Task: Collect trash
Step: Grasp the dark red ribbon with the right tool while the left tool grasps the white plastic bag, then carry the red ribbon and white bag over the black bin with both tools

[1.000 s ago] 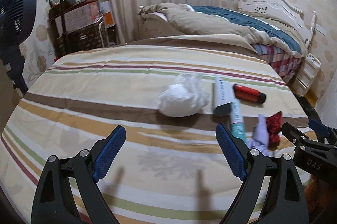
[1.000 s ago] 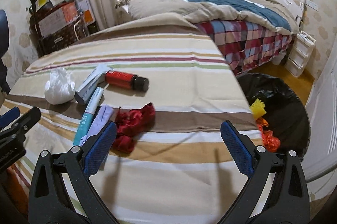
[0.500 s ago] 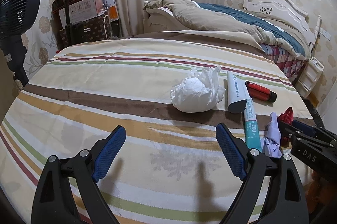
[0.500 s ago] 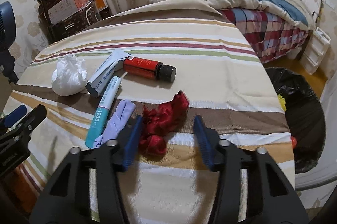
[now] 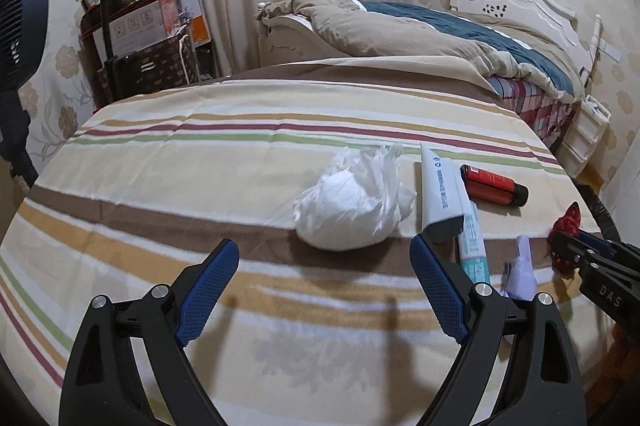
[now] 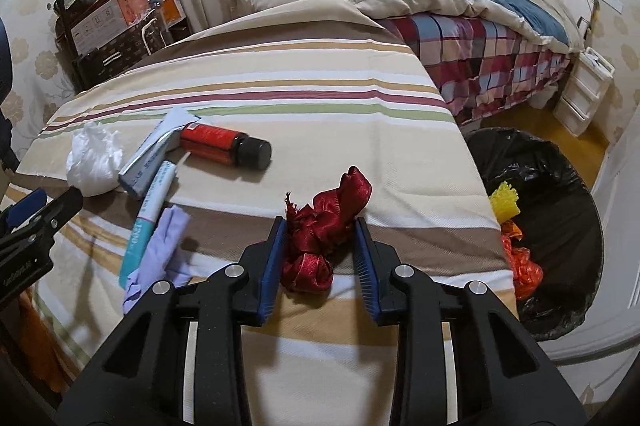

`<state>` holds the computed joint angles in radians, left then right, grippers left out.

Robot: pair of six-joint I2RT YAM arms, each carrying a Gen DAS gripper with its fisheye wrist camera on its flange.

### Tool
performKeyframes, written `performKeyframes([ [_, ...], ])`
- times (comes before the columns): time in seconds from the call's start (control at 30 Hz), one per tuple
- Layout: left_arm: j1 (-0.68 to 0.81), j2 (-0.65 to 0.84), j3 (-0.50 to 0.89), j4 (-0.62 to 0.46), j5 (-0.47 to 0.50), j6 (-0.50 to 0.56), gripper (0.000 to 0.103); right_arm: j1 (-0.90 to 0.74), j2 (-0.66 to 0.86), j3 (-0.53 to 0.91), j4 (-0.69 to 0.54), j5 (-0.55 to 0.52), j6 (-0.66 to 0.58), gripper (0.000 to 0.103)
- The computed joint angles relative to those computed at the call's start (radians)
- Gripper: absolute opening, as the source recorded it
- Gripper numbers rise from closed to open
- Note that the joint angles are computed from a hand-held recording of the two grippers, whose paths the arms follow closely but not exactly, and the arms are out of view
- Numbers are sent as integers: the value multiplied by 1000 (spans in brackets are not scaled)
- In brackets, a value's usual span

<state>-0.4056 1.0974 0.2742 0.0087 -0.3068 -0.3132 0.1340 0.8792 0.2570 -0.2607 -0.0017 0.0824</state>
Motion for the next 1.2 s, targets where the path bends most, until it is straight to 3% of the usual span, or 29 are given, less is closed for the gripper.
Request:
performKeyframes([
  [0.17,21,108,51,59,6,35,87,-33,54,15,34,-25,-33,33],
  [0.33,74,164,83,82,72,64,87,-43,89,25,58,-35,-43,33],
  [0.4,88,170,83,88,104,73,81,-50,100,28,66,-42,-48,33],
  [0.47,101,193,91,83,139,90,63,-51,105,29,71,-44,-50,33],
  [0.5,97,202,94,85,143,89,63,-50,108,29,73,-43,-49,33],
  [0.67,82,185,79,99,140,95,52,-49,108,29,74,-42,-48,33],
  [0.93,68,96,31,84,132,80,50,-55,61,17,47,-47,-50,31],
  [1.2,-29,-108,-14,-45,73,9,50,-108,-114,-22,-63,-75,-69,31],
])
